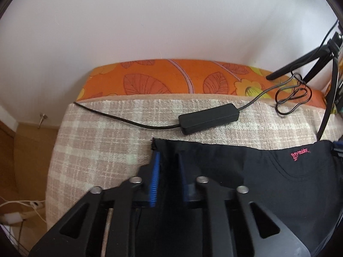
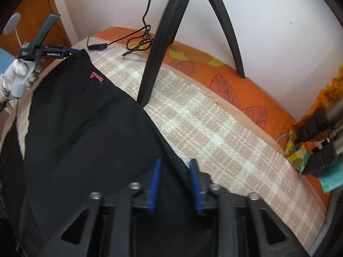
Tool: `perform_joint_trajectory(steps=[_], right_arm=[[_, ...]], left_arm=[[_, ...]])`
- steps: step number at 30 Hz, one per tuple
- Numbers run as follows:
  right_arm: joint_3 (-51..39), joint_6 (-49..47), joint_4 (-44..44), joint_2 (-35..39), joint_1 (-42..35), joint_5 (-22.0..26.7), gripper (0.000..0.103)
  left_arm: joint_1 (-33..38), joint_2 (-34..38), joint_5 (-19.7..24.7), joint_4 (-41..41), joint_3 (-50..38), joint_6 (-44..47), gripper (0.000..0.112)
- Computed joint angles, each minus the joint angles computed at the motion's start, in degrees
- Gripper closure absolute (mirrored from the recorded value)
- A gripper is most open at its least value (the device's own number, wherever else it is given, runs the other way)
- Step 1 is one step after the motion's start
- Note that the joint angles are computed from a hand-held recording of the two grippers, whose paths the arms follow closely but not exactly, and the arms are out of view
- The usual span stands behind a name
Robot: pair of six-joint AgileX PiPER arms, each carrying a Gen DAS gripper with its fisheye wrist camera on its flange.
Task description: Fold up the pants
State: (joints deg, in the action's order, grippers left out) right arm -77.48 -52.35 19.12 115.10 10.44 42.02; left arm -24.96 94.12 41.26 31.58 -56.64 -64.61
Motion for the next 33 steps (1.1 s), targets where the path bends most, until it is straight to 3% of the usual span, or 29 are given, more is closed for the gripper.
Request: perform_joint_trajectory(steps=[1, 2, 10, 22, 26, 29, 32, 33], right_arm=[[1.5, 1.0, -1.2, -1.0, 0.5, -1.9, 0.096], [3.2, 2.1, -2.4, -2.2, 1.1, -4.0, 0.098], [9.0, 0.2, 1.9, -11.2, 0.2, -6.3, 0.101], [19.9, 0.5, -0.3, -29.7, 0.6, -4.2, 0.102], [22.5, 2.5, -2.5, -36.1, 1.4, -1.4, 0.102], [24.5, 3.1, -2.9, -39.5, 2.2, -0.8, 0.102], [27.7, 2.3, -2.8, -43.7, 3.1, 0.3, 0.102], [29.1, 2.0, -2.9, -45.1, 3.5, 0.5, 0.102]], left_arm=[[-0.2, -0.6, 1.0, 0.8, 0.1, -0.9, 0.11], [-0.2, -1.8, 0.2, 0.7, 1.2, -1.3, 0.11], [-1.9, -10.1, 0.6, 0.6, 5.5, -2.8, 0.111], [-17.0, -24.1, 16.8, 5.3, 5.7, -13.0, 0.112], [-20.0, -26.8, 17.7, 3.1, 5.6, -15.5, 0.112], [-20.0, -25.3, 14.2, -0.6, 4.4, -13.7, 0.111], [-20.9, -22.3, 12.3, -2.3, 1.7, -13.5, 0.098], [-21.2, -21.1, 11.6, -2.5, 0.6, -13.8, 0.088]])
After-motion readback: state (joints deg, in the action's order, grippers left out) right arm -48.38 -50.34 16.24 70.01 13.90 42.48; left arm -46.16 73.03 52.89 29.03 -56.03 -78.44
